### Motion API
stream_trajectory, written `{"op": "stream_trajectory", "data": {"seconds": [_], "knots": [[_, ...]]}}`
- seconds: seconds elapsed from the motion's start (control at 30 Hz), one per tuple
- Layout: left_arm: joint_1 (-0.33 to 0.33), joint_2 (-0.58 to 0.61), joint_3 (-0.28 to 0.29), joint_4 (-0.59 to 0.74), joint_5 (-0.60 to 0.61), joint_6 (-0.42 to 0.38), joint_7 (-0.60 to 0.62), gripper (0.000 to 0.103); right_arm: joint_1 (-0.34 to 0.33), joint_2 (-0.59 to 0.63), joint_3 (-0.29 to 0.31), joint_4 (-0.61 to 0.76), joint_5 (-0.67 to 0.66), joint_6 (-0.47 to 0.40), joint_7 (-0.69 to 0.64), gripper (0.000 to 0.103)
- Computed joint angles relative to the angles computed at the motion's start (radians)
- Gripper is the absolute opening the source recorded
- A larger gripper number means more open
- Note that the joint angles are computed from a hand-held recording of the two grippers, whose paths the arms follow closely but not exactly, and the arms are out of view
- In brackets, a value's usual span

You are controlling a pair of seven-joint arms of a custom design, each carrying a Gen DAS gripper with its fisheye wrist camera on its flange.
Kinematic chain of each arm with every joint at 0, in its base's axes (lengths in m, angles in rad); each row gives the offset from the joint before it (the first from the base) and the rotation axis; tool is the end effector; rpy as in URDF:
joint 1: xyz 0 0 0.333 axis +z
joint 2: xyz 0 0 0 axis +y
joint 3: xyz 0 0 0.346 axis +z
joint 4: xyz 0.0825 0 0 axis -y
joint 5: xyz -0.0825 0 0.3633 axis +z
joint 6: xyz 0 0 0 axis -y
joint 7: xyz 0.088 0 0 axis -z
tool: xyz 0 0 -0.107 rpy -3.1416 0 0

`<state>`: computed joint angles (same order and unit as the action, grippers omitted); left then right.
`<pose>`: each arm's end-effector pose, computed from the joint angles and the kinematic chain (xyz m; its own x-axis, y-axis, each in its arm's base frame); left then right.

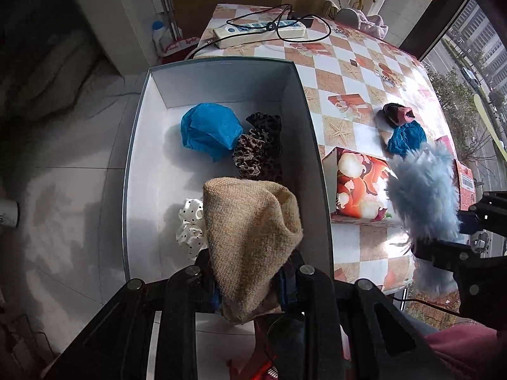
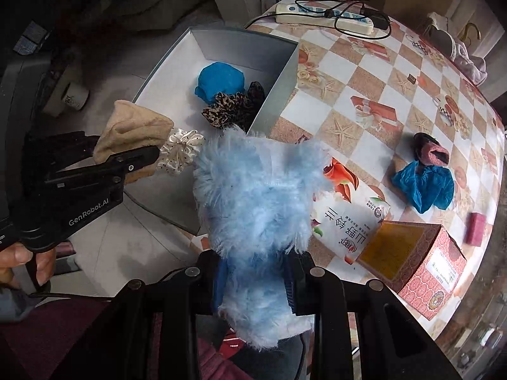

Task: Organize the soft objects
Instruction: 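Carry the beige knit hat and fluffy blue duster over the white box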

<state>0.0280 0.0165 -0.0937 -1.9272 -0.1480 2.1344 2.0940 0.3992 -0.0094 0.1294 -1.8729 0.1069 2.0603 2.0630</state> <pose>0.5618 -0.0431 0.5342 -0.5009 -0.8651 0.0283 -0.8457 0.4822 -0.2288 0.4790 0.2867 0.5664 0.0068 -0.9836 -0.1801 -0.9924 0.0156 -0.1223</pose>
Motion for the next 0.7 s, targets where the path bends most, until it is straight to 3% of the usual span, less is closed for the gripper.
{"op": "stream_trajectory", "data": {"seconds": [0.4, 0.7], "knots": [[0.029, 0.031, 0.02, 0.002, 0.037, 0.019, -0.125, 0.028, 0.002, 0.172, 0.012, 0.226, 0.023, -0.048, -0.041, 0.032], [0.036, 0.042, 0.023, 0.004, 0.052, 0.015, -0.164, 0.028, -0.003, 0.245, 0.018, 0.311, 0.058, -0.057, -0.014, 0.032]]}}
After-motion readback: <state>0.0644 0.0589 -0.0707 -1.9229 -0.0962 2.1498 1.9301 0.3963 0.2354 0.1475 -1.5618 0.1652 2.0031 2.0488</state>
